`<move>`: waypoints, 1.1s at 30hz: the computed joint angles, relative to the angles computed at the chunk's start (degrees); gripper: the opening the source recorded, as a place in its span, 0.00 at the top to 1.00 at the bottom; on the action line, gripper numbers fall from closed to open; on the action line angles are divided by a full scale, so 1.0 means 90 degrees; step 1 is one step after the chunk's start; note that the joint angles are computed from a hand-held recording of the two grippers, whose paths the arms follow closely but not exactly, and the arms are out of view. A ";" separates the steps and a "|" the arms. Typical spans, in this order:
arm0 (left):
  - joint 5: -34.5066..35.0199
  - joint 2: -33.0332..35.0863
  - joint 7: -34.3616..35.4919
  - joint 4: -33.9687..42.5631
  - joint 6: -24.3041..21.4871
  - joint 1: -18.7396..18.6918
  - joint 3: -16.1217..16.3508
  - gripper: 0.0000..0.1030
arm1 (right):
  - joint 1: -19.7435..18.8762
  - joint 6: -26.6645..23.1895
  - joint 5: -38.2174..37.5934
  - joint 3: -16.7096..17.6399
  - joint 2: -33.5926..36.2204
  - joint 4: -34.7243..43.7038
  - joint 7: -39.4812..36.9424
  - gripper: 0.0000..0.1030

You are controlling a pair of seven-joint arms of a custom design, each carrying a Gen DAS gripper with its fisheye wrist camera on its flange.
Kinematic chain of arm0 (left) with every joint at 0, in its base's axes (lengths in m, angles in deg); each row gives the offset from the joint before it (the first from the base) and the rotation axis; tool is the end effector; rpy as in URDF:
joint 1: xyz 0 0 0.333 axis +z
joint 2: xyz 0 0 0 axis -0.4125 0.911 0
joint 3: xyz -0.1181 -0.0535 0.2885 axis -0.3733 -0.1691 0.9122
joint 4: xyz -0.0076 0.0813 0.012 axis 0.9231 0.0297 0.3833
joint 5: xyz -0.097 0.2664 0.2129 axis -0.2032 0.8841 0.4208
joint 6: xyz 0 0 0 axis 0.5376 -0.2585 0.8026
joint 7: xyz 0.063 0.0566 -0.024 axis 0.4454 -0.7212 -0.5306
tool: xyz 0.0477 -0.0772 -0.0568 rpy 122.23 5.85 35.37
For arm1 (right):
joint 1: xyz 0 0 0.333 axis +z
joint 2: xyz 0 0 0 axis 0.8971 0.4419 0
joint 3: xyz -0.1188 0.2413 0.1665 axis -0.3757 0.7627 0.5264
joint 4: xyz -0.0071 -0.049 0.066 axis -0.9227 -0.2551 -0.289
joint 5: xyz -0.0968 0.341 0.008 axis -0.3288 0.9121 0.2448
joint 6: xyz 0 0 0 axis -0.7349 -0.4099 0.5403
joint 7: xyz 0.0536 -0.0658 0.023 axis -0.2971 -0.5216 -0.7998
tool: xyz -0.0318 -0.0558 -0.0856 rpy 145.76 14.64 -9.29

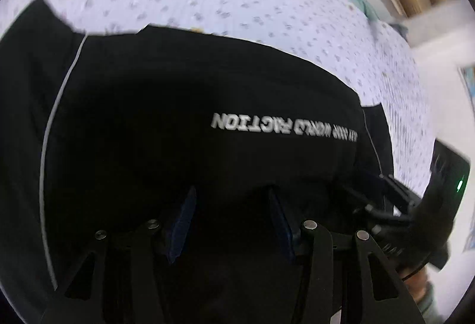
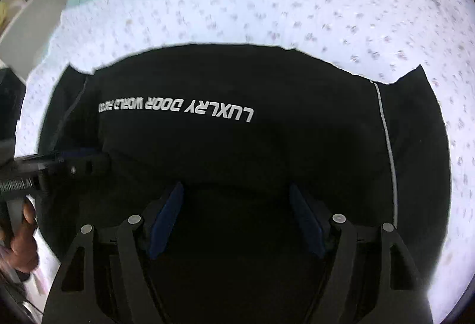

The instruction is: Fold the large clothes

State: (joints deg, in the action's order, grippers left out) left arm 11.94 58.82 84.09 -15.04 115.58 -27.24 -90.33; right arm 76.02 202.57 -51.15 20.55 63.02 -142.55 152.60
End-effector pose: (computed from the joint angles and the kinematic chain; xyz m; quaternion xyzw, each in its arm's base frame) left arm 0.6494 -0.2410 0.3736 0.6190 -0.7289 0.2490 0.1538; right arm 0.5330 0.1223 0.4167 -0.7037 0.6915 -0.0873 0.1380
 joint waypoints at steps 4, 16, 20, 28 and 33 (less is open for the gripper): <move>-0.0158 -0.0124 0.0104 -0.0200 0.0169 0.0058 -0.0077 0.50 | 0.0014 0.0002 -0.0193 -0.0023 0.0051 0.0021 0.0033 0.24; -0.1336 -0.2236 0.1674 -0.2004 0.0468 0.0681 0.0401 0.50 | -0.0354 -0.0456 0.0116 0.0015 -0.1399 -0.0833 -0.0295 0.24; -0.1561 -0.2657 0.1939 -0.2359 0.0280 0.0850 0.0890 0.50 | -0.0651 -0.0460 -0.0041 0.0078 -0.2028 -0.1332 0.0025 0.24; -0.1863 -0.2690 0.1828 -0.2800 0.0230 0.0947 0.1233 0.50 | -0.1252 -0.0335 0.0140 0.0016 -0.2743 -0.1755 0.0130 0.23; -0.2139 -0.2250 0.1899 -0.2608 0.0035 0.1031 0.1228 0.45 | -0.1534 -0.0148 0.0183 -0.0026 -0.2671 -0.1838 0.0259 0.23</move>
State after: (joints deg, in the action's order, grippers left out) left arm -7.32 38.56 101.18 -38.51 115.90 -17.96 -79.28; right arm 62.21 201.24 -49.50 20.31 38.98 -159.09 154.94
